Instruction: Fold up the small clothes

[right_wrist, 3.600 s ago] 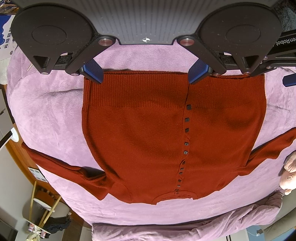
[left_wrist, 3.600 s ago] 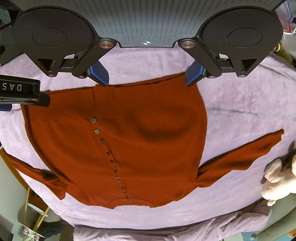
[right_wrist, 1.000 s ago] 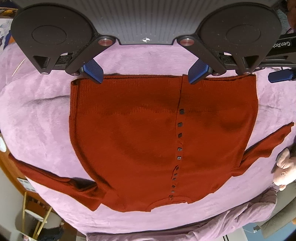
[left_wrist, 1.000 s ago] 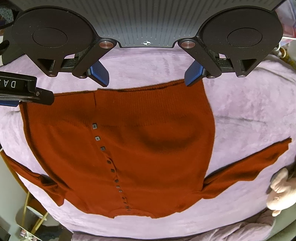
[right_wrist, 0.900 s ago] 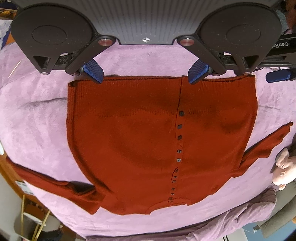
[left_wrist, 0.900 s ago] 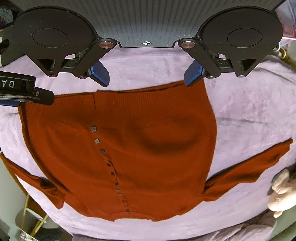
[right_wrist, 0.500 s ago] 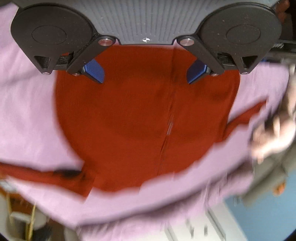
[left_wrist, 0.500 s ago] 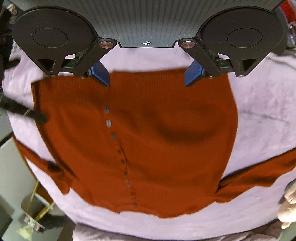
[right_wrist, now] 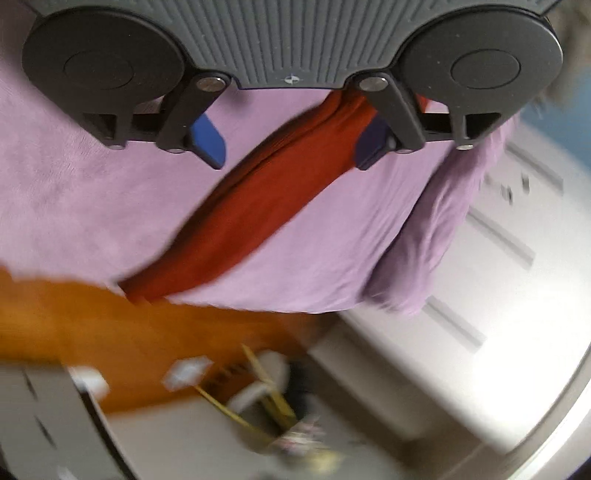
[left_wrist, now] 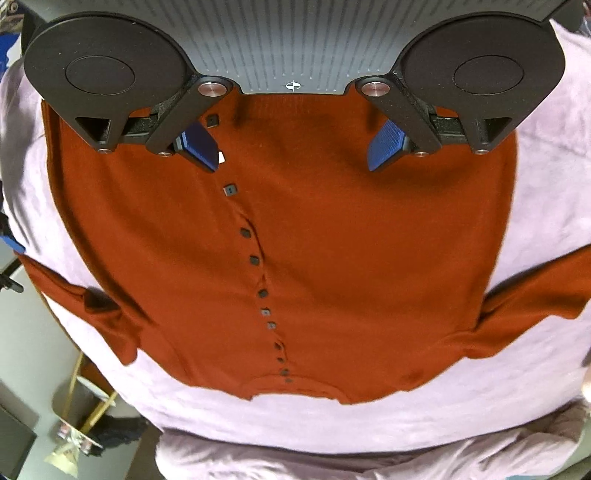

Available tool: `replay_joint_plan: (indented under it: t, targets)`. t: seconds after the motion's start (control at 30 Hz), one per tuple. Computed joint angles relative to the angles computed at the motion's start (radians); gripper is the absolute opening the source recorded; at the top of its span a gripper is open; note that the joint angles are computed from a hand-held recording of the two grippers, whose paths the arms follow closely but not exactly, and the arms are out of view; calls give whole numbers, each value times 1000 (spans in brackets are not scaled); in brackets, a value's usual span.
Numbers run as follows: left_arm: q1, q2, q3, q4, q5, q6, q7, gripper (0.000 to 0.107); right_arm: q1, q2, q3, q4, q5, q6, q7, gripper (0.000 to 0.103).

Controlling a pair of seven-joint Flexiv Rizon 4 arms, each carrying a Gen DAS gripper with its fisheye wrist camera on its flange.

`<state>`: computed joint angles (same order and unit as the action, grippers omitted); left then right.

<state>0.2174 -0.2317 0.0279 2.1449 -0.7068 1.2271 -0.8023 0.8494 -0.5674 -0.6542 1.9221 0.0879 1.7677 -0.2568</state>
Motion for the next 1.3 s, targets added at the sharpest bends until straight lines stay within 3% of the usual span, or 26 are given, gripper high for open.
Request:
replay_joint_plan:
  t: [0.07,0.13,0.2,0.33,0.4,0.5,0.57,0.6,0.73,0.8,0.87,0.9,0.93,1.0,1.07,1.1,1.2,1.3]
  targets:
    - [2,-11,-7,-8,-13,-5,0,92,-45,-36,30,-36,62,-15,69,57]
    - [3,-20,-7,-17,-12,-13,-8,92,-36,-81,37,-112,306,-60,-56,42]
    - [1,-27,-2,-26,5,-14,-27,92,-36,-123,31,-164,444,-67,-115,31]
    - [5,-40,12,-43,44,-27,-78,92,-109,-147,105,-224,506,-52,-143,16]
    - [19,-44,3,-50,23,-45,-88,91,-103,-146,85,-228,485,-84,-153,9]
    - [37,-49,-4,-63,-8,-64,-88,89,9,-149,-84,-181,268,-138,-43,8]
    - [46,-53,-17,-72,-45,-54,-65,87,23,-135,-116,-157,7,-37,38,8]
    - [52,-58,-28,-80,-74,-50,-46,86,9,-121,-92,-169,-92,14,6,8]
    - [81,-79,-81,-136,-245,-84,65,84,-238,-100,209,-282,-695,304,65,10]
    - [94,-105,-102,-180,-348,-115,145,84,-378,-136,369,-383,-1015,362,220,13]
    - [95,-144,-93,-229,-372,-149,149,82,-502,-173,531,-466,-1288,320,405,28]
    - [99,-164,-88,-252,-375,-170,138,79,-542,-182,613,-462,-1333,268,425,35]
    - [104,-186,-83,-276,-371,-191,114,78,-587,-188,694,-451,-1376,211,443,35]
    - [117,-236,-75,-328,-350,-228,63,77,-656,-194,857,-381,-1265,84,296,35]
    - [123,-285,-64,-379,-299,-243,-6,75,-677,-170,987,-292,-950,-28,7,35]
    - [131,-308,-65,-406,-277,-258,-35,75,-652,-137,1004,-251,-787,-59,-112,35]
    - [162,-362,-100,-464,-289,-291,-108,72,-533,-64,942,-199,-369,-104,-374,35]
    - [180,-429,-122,-542,-265,-351,-162,69,-488,-30,906,-181,-197,-125,-468,35]
